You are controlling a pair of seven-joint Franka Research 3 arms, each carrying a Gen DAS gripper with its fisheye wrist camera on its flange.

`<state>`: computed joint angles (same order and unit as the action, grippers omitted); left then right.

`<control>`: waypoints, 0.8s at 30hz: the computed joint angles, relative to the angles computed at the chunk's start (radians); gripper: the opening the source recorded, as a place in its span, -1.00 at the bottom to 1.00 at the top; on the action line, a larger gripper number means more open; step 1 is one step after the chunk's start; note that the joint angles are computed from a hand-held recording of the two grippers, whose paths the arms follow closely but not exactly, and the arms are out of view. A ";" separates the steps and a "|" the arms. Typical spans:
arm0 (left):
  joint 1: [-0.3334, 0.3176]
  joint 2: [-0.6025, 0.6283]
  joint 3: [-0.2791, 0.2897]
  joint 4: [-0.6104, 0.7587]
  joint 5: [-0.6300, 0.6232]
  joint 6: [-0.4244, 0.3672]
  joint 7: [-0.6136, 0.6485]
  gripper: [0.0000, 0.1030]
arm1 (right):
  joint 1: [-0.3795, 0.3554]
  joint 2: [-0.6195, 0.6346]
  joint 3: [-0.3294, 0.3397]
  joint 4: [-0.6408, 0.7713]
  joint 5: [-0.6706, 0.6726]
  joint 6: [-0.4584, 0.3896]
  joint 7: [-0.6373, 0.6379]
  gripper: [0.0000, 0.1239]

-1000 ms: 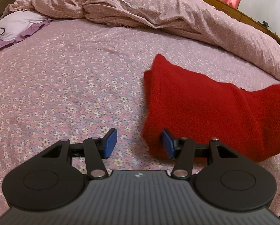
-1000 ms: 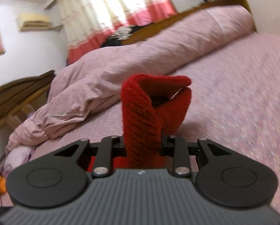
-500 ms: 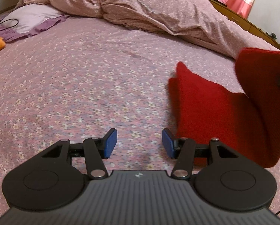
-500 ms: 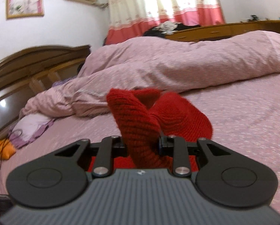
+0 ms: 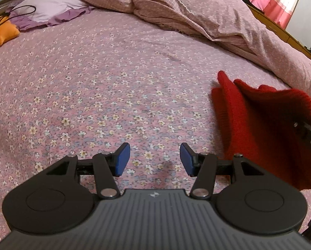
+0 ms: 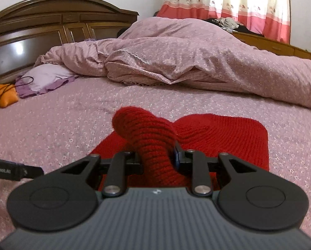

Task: Fold small clothes
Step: 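Lift the strip end with the right gripper and fold it over, then open the right gripper and release the folded end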

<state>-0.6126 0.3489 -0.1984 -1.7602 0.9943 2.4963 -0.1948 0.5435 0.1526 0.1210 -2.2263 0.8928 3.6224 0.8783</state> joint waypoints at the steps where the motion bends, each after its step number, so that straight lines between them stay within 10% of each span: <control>1: 0.001 -0.002 0.001 -0.004 0.002 0.005 -0.004 0.15 | -0.001 0.001 0.001 0.004 0.002 0.010 0.013 -0.55; 10: 0.016 -0.027 0.002 -0.035 0.013 -0.001 -0.027 0.15 | -0.050 -0.031 0.045 -0.066 -0.355 0.042 0.246 -0.56; 18: 0.021 -0.047 -0.010 -0.043 0.036 -0.025 -0.020 0.15 | 0.049 0.031 0.022 -0.036 -0.187 0.059 0.056 -0.38; 24: 0.026 -0.052 -0.012 -0.023 0.065 0.006 -0.028 0.15 | -0.050 -0.065 0.063 -0.149 -0.435 0.022 0.354 -0.13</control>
